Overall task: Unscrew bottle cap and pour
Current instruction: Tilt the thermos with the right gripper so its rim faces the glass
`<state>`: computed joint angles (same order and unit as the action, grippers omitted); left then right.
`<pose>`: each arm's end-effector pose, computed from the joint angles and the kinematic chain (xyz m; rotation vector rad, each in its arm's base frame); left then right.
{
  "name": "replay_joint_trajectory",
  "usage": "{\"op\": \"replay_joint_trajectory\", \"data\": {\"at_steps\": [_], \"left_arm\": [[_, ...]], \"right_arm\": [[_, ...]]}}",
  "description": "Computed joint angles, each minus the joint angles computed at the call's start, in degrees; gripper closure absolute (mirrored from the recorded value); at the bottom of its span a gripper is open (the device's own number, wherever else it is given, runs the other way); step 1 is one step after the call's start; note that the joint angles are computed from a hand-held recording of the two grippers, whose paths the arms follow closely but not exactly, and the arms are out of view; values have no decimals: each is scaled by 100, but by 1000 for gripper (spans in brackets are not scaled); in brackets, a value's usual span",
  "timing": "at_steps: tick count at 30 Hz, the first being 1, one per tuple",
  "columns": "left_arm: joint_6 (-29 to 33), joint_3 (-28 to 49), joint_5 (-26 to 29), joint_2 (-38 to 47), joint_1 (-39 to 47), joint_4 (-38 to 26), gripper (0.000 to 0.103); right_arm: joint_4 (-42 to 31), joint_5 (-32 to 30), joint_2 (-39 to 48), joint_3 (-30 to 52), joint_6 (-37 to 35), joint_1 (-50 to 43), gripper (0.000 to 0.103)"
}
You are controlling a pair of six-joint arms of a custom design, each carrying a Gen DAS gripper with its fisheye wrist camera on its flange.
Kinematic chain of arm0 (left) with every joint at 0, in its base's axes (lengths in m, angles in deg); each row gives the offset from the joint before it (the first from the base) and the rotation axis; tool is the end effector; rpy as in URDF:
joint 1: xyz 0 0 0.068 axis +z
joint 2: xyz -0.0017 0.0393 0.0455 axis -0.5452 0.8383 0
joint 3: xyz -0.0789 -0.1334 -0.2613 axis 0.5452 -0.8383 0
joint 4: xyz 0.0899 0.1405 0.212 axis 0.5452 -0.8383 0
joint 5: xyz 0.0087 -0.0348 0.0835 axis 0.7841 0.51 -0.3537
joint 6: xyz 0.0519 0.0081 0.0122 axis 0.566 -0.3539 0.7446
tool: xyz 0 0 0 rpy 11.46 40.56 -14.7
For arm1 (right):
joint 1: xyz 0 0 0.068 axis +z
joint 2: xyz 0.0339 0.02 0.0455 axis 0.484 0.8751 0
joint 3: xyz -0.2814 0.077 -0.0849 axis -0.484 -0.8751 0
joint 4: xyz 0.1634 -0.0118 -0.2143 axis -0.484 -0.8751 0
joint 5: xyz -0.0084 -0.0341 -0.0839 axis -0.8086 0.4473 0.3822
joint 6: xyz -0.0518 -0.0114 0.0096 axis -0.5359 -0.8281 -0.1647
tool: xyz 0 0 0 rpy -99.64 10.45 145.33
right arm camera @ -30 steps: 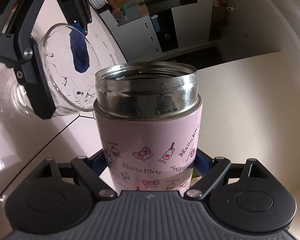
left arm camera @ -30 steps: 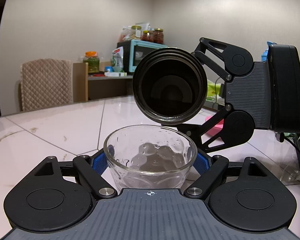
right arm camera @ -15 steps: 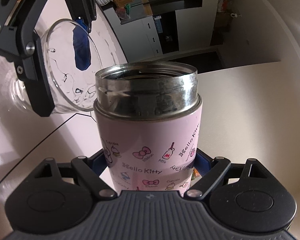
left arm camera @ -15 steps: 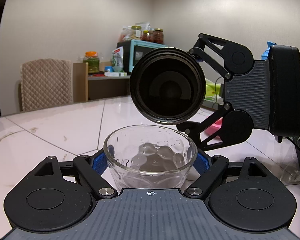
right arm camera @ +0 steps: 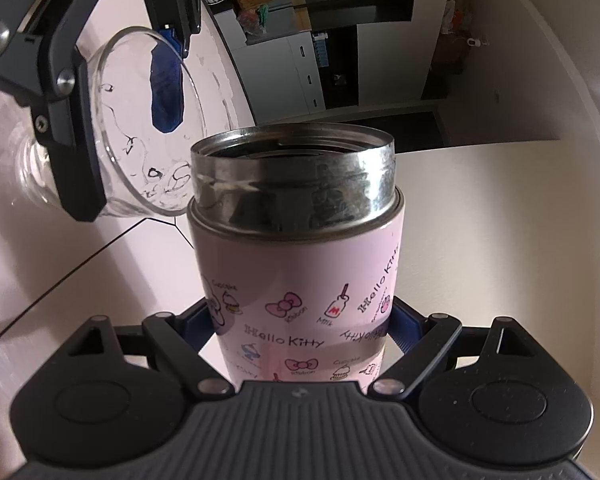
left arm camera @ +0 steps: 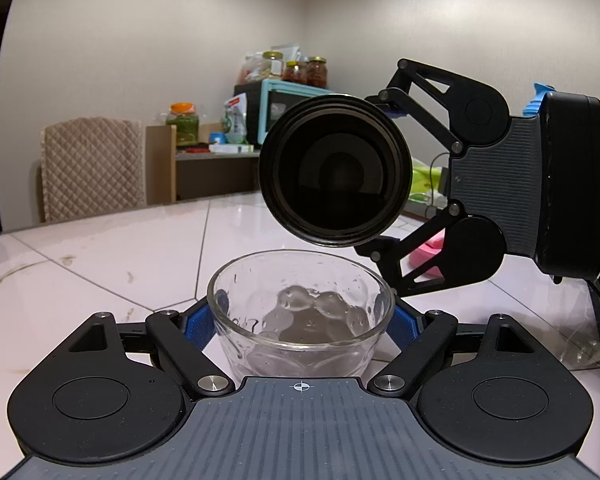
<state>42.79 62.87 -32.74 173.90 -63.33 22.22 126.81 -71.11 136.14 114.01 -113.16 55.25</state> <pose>0.3239 -0.1925 0.1335 0.5230 1.8650 -0.4552 0.2990 0.1418 0.1019 -1.3449 1.1580 -0.8142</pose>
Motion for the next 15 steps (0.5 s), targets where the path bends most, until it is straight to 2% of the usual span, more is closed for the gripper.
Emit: {"op": "replay_joint_trajectory", "data": {"at_steps": [15], "left_arm": [[-2,-2,-4,-2,-5,0,15]], "right_arm": [[194,98,-60,-118,-227,55,15]]}}
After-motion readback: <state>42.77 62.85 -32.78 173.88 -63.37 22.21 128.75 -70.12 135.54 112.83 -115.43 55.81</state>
